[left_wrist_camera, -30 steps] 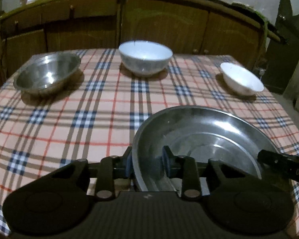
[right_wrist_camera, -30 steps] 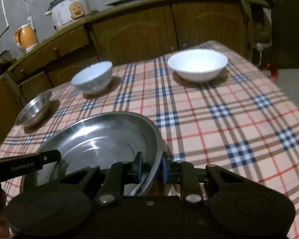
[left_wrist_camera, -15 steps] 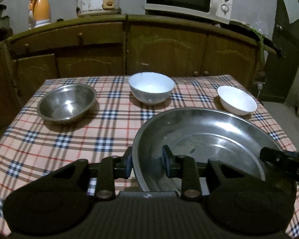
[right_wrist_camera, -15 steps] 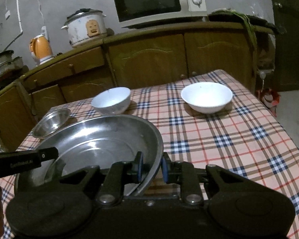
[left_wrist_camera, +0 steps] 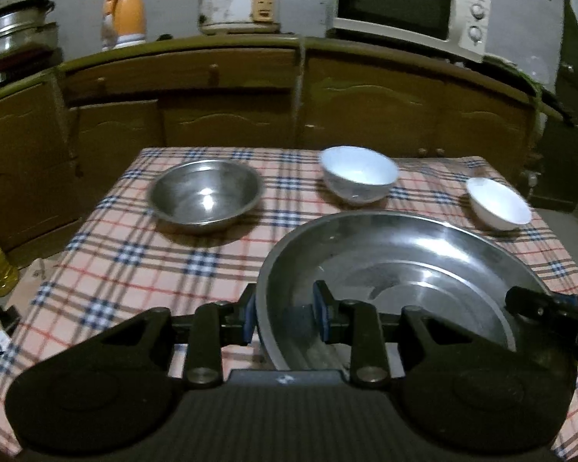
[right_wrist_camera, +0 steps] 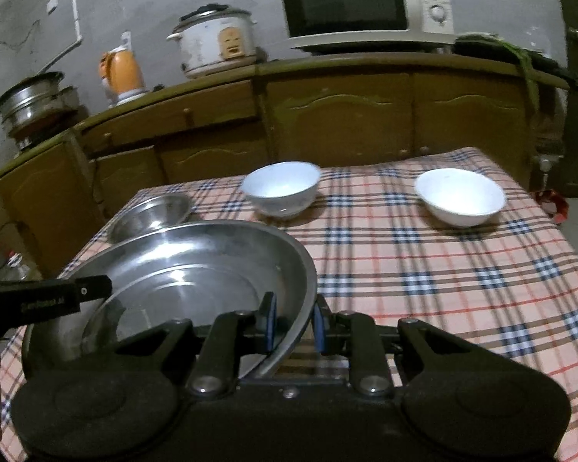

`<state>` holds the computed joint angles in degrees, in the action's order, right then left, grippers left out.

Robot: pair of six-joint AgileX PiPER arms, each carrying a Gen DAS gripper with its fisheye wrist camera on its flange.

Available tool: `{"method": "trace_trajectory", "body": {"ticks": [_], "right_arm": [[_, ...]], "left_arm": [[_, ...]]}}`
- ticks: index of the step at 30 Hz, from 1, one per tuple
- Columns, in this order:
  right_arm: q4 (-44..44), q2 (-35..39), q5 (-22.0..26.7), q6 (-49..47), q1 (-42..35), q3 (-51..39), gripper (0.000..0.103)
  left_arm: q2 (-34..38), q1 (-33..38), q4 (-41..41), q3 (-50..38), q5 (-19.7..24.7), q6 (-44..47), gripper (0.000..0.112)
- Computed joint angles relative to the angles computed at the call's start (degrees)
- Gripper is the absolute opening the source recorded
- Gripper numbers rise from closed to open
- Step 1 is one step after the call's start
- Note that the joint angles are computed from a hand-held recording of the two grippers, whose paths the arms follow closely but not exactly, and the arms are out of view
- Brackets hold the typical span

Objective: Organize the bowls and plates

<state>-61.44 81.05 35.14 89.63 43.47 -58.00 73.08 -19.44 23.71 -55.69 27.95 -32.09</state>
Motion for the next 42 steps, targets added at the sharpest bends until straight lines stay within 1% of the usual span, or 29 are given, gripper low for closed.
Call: {"method": "trace_trajectory", "body": {"ticks": [4,7,10,21,33,36,37,40,42], "right_arm": [[-0.99,4.29,0.43,1.62,3.13,-3.33,0.026],[-0.96,7.69,0.44,1.80,5.04,-6.37,0.026],[-0.88,10.82,0.60,1.93,6.80,-9.29,0.026],[-0.18,20.48,1.26,2.40,11.52,-18.56,0.026],[2.40,30.49,1.92,1.17,13.94,-27.74,0.027],[2.45,32.15,2.06,0.97,14.00,-29.22,0.027],[2.43,32.66,2.28,0.96,14.03,-29.72,0.027],[3.71,33.91,2.34,0.10,13.67,-30.95,0.027],[2.70,34.60,2.56,0.83,13.80,-31.26,0.028]], "left_arm": [[-1.74,5.38,-5.03,1.74,-0.40,6.46,0.030],[-2.86,10.02,-9.89,2.87,-0.75,12.91,0.030],[-3.93,13.91,-13.49,3.69,-0.42,18.01,0.030],[-4.70,28.94,-31.28,5.83,-0.74,40.66,0.030],[0.48,38.84,-44.40,6.37,-1.88,57.34,0.030],[2.11,39.62,-46.05,6.31,-2.80,58.84,0.030],[2.76,40.12,-48.65,6.38,-3.05,61.71,0.030],[4.39,39.90,-49.72,6.34,-4.29,62.98,0.030],[5.13,40.10,-51.16,6.42,-4.76,64.45,0.030]]}}
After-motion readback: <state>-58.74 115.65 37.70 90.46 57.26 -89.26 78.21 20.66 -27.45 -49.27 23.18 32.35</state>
